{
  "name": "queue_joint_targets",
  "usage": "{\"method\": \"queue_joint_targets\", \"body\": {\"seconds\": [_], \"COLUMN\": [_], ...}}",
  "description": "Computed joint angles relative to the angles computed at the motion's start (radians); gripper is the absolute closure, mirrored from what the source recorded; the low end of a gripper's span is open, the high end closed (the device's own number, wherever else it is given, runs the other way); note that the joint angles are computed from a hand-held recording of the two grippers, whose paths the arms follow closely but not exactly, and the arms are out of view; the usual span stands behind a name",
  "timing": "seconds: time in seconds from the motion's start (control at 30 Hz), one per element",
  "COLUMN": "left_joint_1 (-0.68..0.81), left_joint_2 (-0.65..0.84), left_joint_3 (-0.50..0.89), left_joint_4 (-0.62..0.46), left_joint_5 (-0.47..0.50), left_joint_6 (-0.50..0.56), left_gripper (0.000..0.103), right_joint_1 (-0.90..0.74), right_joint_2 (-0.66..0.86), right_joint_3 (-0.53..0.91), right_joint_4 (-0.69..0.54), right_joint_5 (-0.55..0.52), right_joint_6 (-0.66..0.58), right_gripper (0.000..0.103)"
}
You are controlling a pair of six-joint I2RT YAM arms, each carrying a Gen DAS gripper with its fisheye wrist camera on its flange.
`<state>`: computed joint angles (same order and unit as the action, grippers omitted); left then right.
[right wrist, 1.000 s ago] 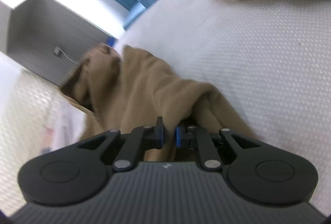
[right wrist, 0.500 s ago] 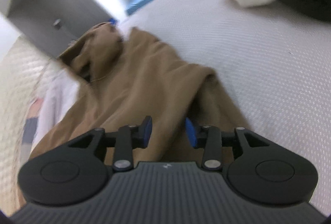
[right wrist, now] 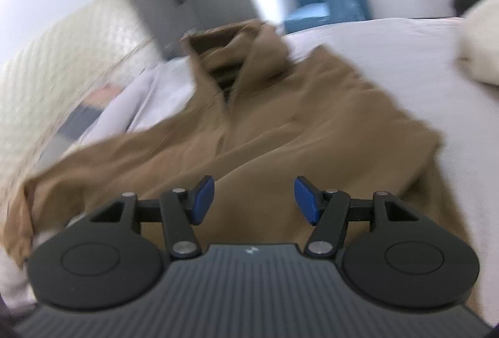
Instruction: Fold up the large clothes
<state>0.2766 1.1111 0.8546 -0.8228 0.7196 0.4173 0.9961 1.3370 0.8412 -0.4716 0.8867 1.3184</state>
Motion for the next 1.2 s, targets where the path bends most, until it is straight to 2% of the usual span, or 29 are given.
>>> {"method": "queue_joint_targets", "body": {"seconds": [0.13,0.23,0.47,0.57,0.77,1.0,1.03,1.1,1.2], "left_joint_1": [0.071,0.099,0.008,-0.016,-0.005,0.084,0.098,0.123,0.130], "left_joint_2": [-0.020,-0.032,0.065,0.108,0.110,0.064,0.049,0.024,-0.011], "left_joint_3": [0.029,0.037,0.035,0.040,0.030,0.058,0.060,0.069,0.082], "left_joint_4": [0.025,0.073,0.147,0.156,0.164,0.066,0.056,0.046,0.076], "left_joint_5": [0.075,0.091,-0.068,-0.106,-0.094,-0.033,-0.025,-0.014,-0.046], "left_joint_6": [-0.061,-0.130,-0.185,-0.191,-0.194,-0.123,-0.117,-0.113,-0.137], "left_gripper": [0.087,0.087,0.087,0.086,0.083,0.080,0.079,0.068,0.061], "right_joint_1": [0.005,0.010,-0.027,-0.019,-0.009,0.060,0.065,0.074,0.082], "right_joint_2": [0.142,0.196,0.300,0.360,0.365,0.330,0.324,0.318,0.313], "right_joint_3": [0.052,0.079,0.096,0.135,0.156,0.205,0.206,0.209,0.208], "right_joint_4": [0.126,0.135,0.134,0.109,0.065,-0.064,-0.071,-0.081,-0.089], "right_joint_5": [-0.018,-0.040,-0.113,-0.090,-0.081,-0.012,-0.008,-0.009,-0.018], "right_joint_6": [-0.175,-0.208,-0.227,-0.257,-0.210,-0.097,-0.092,-0.084,-0.074], "right_gripper": [0.044,0.045,0.047,0.046,0.047,0.046,0.046,0.046,0.046]}}
